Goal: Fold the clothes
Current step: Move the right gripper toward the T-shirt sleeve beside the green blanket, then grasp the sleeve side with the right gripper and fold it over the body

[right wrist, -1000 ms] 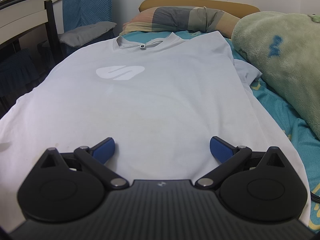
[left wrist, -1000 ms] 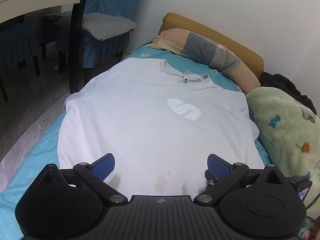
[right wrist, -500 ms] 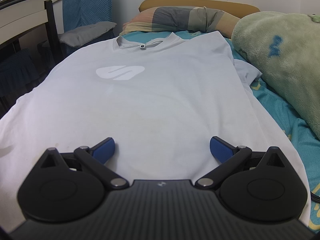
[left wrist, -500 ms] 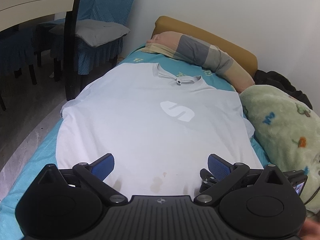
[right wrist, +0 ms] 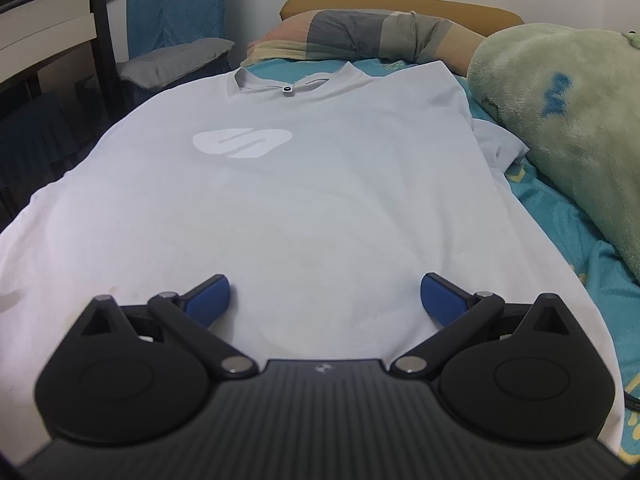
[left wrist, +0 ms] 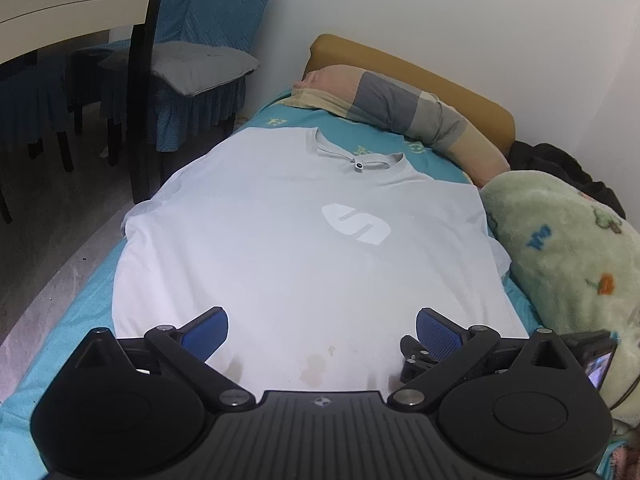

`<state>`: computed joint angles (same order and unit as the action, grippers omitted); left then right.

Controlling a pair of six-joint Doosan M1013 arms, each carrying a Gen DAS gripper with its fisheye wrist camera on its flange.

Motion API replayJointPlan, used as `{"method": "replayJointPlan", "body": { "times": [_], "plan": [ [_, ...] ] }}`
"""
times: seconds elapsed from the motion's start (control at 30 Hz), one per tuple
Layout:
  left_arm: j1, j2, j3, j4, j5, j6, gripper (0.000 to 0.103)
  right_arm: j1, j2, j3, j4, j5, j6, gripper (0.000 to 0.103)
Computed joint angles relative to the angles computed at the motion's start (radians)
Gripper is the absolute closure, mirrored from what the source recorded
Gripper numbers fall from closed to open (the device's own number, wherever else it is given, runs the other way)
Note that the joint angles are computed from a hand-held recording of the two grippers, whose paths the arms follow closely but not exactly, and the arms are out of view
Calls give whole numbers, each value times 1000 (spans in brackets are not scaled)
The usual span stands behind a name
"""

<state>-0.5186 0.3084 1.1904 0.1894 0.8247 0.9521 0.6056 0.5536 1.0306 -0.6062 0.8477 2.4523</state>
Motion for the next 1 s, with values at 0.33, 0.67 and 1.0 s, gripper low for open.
{"method": "replayJointPlan", "body": {
  "times": [0.33,0.67,1.0],
  "plan": [
    [4,23,-16,-21,12,5,1,-164,-42,61,-78,-209,646,1],
    [9,70,-38,-33,-33,57,1,-235,50,-41,68,-149,526,90],
    [12,37,7,-43,-114,74,2,-155,-29,40,-449,-65,824,99]
  ]
}}
